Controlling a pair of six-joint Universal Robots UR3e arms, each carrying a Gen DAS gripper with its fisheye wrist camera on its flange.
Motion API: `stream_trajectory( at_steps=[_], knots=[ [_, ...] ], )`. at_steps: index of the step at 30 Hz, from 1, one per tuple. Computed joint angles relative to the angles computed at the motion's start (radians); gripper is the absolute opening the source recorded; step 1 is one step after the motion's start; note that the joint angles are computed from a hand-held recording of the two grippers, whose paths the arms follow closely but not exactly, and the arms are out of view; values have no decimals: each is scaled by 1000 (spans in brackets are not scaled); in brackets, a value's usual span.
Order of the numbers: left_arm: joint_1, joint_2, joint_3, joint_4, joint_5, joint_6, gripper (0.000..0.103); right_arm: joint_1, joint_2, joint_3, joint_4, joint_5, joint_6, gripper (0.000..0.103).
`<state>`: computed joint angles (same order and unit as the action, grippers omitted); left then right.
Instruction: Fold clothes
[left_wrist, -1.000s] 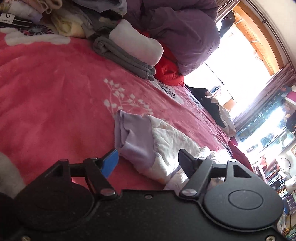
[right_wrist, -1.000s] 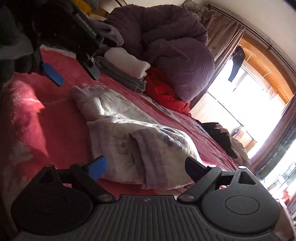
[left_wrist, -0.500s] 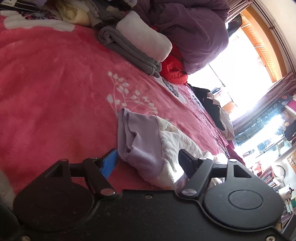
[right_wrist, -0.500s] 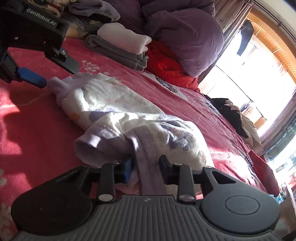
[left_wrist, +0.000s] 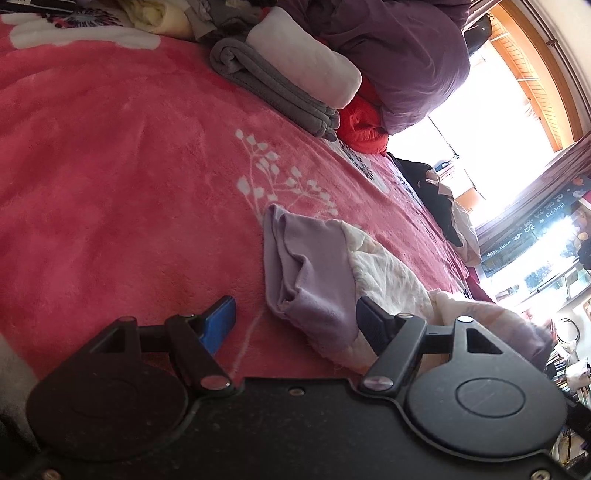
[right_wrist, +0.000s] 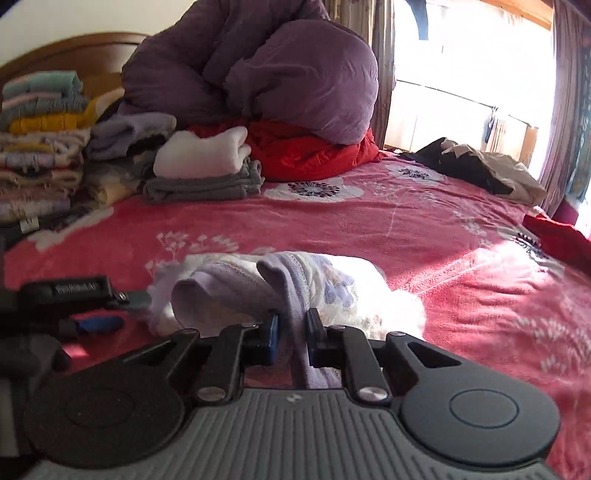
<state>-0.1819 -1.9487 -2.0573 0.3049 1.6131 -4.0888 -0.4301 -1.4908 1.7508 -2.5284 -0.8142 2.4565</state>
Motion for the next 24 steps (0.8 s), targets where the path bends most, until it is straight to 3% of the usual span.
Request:
stream_trajectory(
  at_steps=[4, 9, 24],
  knots=[
    [19, 11, -29, 23, -35, 9, 71, -36, -10, -127, 142, 94, 107, 16],
    [39, 24, -63, 53, -67, 0, 71, -81, 94, -347, 217, 103, 221, 16],
    [28, -45, 19, 41, -53, 57, 71, -230, 719, -1071, 429, 118, 613, 16]
  ],
)
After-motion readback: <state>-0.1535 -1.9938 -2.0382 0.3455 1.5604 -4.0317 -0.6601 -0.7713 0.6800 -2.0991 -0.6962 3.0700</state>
